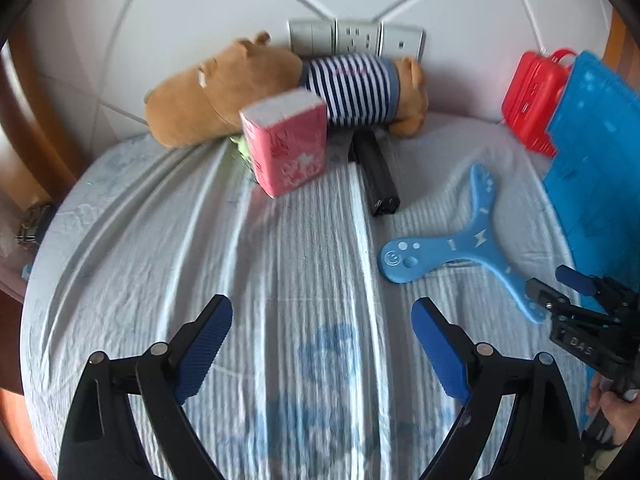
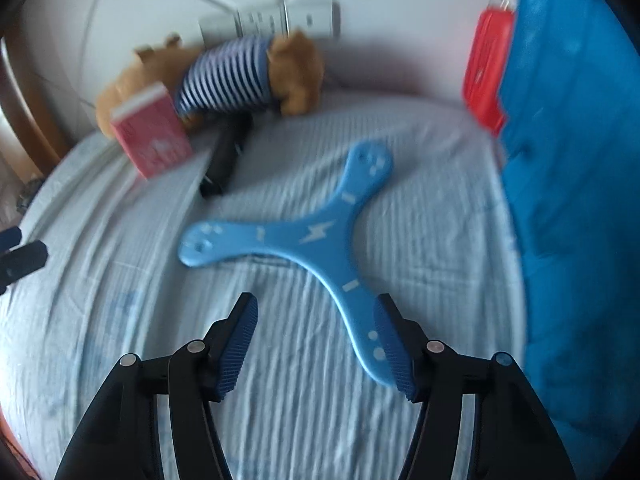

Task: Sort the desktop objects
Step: 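Close the right tool on the blue boomerang while the left tool lowers onto the black stick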

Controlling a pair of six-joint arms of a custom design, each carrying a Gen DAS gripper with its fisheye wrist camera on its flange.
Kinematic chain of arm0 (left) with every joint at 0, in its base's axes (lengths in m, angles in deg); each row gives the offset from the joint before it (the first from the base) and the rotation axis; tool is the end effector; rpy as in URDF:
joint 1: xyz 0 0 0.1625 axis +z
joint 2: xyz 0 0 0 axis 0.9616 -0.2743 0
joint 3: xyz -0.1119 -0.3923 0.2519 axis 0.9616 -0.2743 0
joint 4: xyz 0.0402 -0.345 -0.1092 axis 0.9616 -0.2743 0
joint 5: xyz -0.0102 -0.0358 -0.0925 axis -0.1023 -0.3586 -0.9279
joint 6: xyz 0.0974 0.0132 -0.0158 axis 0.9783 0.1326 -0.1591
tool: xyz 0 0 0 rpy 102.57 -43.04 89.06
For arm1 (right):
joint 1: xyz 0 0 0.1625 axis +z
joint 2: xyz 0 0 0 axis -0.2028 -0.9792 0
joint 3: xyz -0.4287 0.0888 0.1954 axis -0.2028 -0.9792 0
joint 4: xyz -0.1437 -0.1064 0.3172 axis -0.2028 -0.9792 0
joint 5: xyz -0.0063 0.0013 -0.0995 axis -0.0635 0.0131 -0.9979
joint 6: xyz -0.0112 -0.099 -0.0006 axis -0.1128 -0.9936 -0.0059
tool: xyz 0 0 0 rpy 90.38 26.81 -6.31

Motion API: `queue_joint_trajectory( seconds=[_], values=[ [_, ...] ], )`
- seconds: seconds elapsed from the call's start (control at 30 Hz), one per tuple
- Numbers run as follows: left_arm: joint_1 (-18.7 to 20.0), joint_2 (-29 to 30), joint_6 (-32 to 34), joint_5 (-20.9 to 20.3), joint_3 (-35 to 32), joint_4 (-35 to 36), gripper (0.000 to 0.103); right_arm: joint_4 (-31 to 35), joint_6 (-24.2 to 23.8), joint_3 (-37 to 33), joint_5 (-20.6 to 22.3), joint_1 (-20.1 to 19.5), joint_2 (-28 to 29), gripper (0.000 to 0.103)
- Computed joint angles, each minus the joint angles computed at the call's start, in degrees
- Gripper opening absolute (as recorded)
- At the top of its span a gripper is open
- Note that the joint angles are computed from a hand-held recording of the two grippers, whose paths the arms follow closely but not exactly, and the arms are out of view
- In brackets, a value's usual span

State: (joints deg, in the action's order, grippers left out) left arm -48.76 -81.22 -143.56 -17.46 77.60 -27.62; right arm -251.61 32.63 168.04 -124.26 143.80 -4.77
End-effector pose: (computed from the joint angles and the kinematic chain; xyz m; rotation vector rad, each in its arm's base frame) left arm -0.0740 -0.2634 0.4016 0.0278 2.2302 -0.6961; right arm 0.3869 -0.3239 -0.0177 0.6864 -2.4061 0.4316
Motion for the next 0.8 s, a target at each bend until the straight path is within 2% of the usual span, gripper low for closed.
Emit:
queue_joint_trajectory(
  seconds=[0.23, 0.33, 0.37, 0.4, 0.47, 0.53, 0.6, 0.7, 0.77, 0.8],
  values=[
    [13.2, 5.9, 18.7, 4.4, 5.4, -24.9, 0.092, -1.6, -5.5, -2.9, -2.5, -5.6, 5.2, 0.061],
    [18.2, 10.5, 27.0, 5.6, 6.7, -37.5, 0.092, -3.4, -8.1, -3.3, -1.9, -7.1, 6.2, 0.062],
    [19.8, 12.4, 29.8, 5.8, 6.9, -41.9, 0.092, -4.6, -9.0, -3.2, -1.9, -7.3, 6.4, 0.057],
    [21.3, 14.6, 32.7, 5.9, 7.0, -46.4, 0.092, -5.5, -9.3, -3.2, -2.6, -7.3, 6.5, 0.046],
    [24.3, 19.4, 38.6, 6.3, 6.8, -55.8, 0.092, -7.2, -9.2, -2.8, -3.9, -7.7, 6.5, 0.038],
    [26.3, 23.9, 43.4, 7.6, 6.2, -63.0, 0.092, -9.2, -8.8, -1.8, -3.6, -8.8, 6.0, 0.036],
    [28.7, 28.5, 47.2, 8.6, 4.9, -68.7, 0.092, -10.2, -9.3, -1.2, -2.9, -9.7, 5.4, 0.035],
    [32.5, 35.0, 49.4, 10.1, 1.9, -72.3, 0.092, -11.6, -10.8, -1.1, -3.1, -9.8, 5.7, 0.036],
    [34.2, 37.2, 50.0, 10.2, 0.8, -73.3, 0.076, -13.1, -11.7, -0.8, -2.8, -10.1, 5.9, 0.036],
    [34.6, 37.6, 51.2, 9.8, 0.9, -75.4, 0.075, -13.9, -12.1, -0.5, -2.6, -10.3, 5.9, 0.036]
  ],
)
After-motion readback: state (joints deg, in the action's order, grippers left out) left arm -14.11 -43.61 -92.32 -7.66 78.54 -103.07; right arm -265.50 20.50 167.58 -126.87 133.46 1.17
